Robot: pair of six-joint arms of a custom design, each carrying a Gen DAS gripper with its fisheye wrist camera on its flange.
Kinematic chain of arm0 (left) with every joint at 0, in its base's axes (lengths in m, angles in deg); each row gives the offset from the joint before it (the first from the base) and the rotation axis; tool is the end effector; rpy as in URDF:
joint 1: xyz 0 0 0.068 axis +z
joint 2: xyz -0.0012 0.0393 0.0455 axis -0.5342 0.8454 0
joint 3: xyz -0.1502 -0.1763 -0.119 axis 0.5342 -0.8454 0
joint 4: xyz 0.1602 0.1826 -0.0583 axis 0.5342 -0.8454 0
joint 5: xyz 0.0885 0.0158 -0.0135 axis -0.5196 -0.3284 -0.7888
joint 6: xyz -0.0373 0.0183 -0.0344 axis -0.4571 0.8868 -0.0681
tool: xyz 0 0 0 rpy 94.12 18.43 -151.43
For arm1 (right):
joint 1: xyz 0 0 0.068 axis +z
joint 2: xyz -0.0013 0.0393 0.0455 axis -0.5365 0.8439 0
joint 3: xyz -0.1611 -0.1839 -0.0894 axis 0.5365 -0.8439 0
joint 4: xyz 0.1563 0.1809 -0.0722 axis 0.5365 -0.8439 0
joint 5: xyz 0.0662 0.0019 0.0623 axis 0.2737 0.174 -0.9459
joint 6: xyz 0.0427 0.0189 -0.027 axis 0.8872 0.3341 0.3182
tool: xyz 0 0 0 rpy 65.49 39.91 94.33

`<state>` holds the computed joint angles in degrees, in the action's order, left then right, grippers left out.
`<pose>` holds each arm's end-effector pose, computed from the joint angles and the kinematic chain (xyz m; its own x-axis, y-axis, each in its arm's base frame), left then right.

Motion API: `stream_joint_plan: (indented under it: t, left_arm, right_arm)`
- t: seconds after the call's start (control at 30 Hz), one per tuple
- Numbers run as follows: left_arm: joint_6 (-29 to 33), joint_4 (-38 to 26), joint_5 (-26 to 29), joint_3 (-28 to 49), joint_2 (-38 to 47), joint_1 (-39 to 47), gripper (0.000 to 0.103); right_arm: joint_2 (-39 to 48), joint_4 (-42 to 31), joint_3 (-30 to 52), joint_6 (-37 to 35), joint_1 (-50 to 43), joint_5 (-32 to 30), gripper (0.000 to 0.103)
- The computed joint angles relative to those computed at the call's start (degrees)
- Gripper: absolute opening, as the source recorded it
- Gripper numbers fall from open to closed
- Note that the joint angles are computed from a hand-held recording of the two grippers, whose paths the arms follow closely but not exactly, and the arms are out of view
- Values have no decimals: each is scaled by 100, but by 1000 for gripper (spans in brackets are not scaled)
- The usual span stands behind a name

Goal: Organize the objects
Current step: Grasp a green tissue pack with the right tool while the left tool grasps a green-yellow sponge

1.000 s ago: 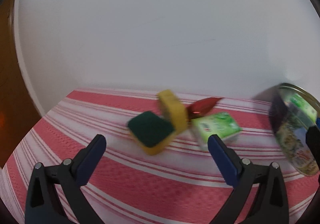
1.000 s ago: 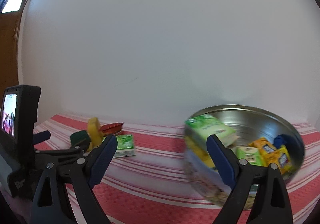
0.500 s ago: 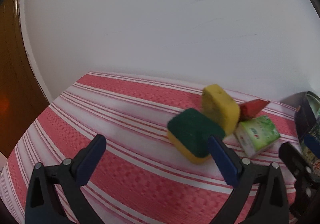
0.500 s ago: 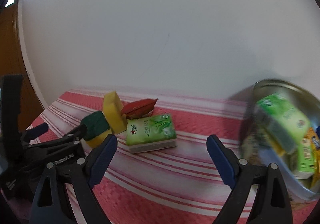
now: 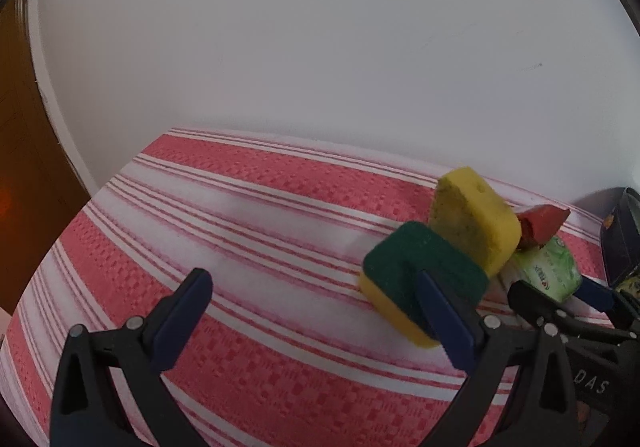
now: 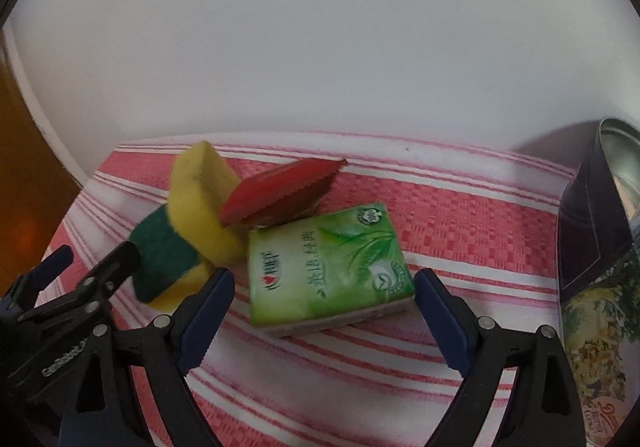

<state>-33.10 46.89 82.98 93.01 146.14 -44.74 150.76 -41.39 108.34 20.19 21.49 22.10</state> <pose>0.3019 -0.0663 0.0378 -0.6779 0.1616 -0.7172 0.2154 0.9764 0.0164 0.2191 0.2676 0.0044 -0.7186 0.2872 -0.6333 0.2404 0.9572 0.1614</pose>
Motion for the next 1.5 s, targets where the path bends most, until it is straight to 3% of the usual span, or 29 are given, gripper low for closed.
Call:
stream_joint_plan:
  t: [0.2, 0.3, 0.43, 0.5, 0.63, 0.77, 1.0, 1.1, 1.17, 1.2, 1.23, 1.37, 1.5]
  left_arm:
    - [662, 10, 176, 65, -23, 54, 103]
    - [1029, -181, 544, 72, -165, 174, 103]
    - [1191, -243, 791, 57, -224, 120, 103]
    - [1322, -222, 760, 25, -222, -34, 103]
    - [1629, 48, 163, 78, -28, -507, 103]
    - [1622, -355, 370, 403, 74, -562, 103]
    - [1909, -746, 1190, 616, 232, -331, 103]
    - [2070, -985, 820, 823, 363, -536, 102]
    - [2001, -1184, 539, 1001, 455, -614, 98]
    - [1940, -1267, 716, 1045, 438, -512, 84]
    - [1952, -1347, 860, 1129, 481, -386, 78]
    - [1781, -1773, 1492, 1323, 468, 53, 76]
    - [1925, -1516, 1352, 896, 230, 137, 76]
  right_arm:
    - [-4, -304, 99, -15, 54, 28, 93]
    - [-111, 60, -187, 4, 77, 12, 93]
    - [-277, 211, -528, 180, 193, 123, 79]
    - [-364, 287, -701, 282, 298, 164, 79]
    - [-555, 188, -998, 677, 593, 305, 78]
    - [-729, 100, -1341, 1057, 905, 420, 78]
    - [-858, 86, -1568, 1407, 1111, 520, 78]
    - [-978, -14, -1706, 1552, 1187, 551, 79]
    - [-605, 66, -1194, 1236, 961, 467, 79]
    - [-595, 59, -1175, 1221, 952, 462, 79]
    - [-558, 83, -1141, 1183, 928, 451, 79]
    - [-546, 102, -1115, 1117, 887, 429, 79]
    - [-574, 229, -1208, 1040, 847, 406, 79]
